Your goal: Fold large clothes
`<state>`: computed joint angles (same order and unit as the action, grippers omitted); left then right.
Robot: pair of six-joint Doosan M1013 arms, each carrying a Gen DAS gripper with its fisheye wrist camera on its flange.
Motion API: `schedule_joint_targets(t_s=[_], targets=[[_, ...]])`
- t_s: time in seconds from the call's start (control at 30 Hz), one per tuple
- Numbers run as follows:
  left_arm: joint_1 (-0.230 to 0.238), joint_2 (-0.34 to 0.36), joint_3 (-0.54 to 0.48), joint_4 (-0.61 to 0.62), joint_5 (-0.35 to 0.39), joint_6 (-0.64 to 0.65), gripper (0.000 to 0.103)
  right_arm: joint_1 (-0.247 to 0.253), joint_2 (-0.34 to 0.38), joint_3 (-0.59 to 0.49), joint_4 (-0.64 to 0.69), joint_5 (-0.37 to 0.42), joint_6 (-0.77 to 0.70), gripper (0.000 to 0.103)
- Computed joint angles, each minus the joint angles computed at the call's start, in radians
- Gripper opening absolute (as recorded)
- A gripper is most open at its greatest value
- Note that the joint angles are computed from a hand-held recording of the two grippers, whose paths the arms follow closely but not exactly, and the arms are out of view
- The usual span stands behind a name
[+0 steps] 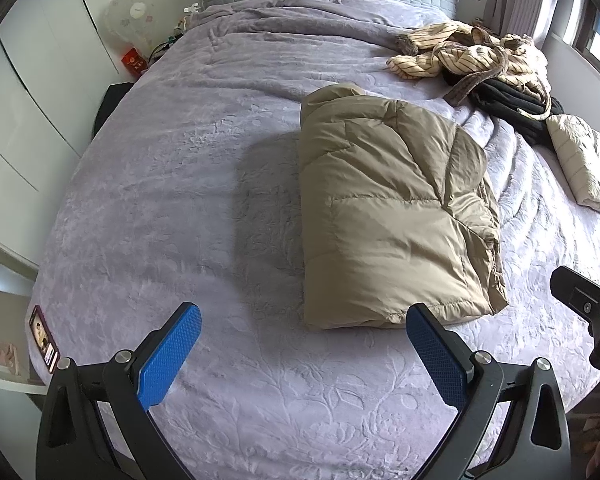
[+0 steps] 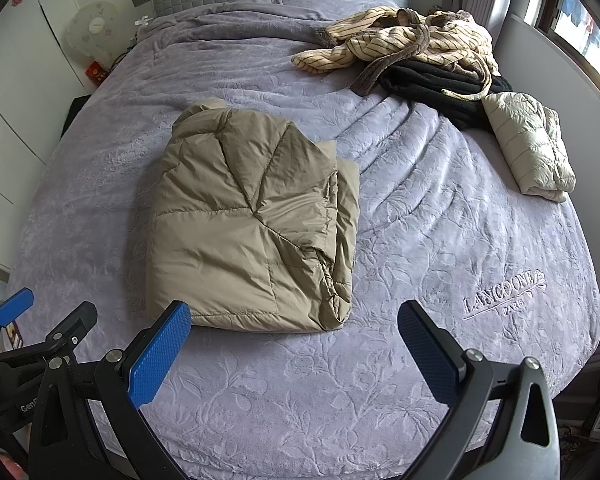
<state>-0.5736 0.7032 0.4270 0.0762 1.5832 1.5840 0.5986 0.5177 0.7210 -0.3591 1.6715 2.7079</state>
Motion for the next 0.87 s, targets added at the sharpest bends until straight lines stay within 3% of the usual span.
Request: schedule_joint_targets(t_s=[0.57,0.77,0.87], targets=[[0.003,0.004,-0.006,-0.005,0.005,-0.001,0.103,-0.001,0.006,-0.002,0.012,-0.002,-0.020,0.103],[-0.001,-0.021,0.040,-0.004,-0.039,0.024,0.103,-0.005,0.001,0.011,0.023,-0.013,-0.023,0.103],[-0.002,-0.018,0.034,-0.017,-0.027,0.029,0.103,-0.006,-0.003,0.017,0.027,-0.017,-0.024,0.103]])
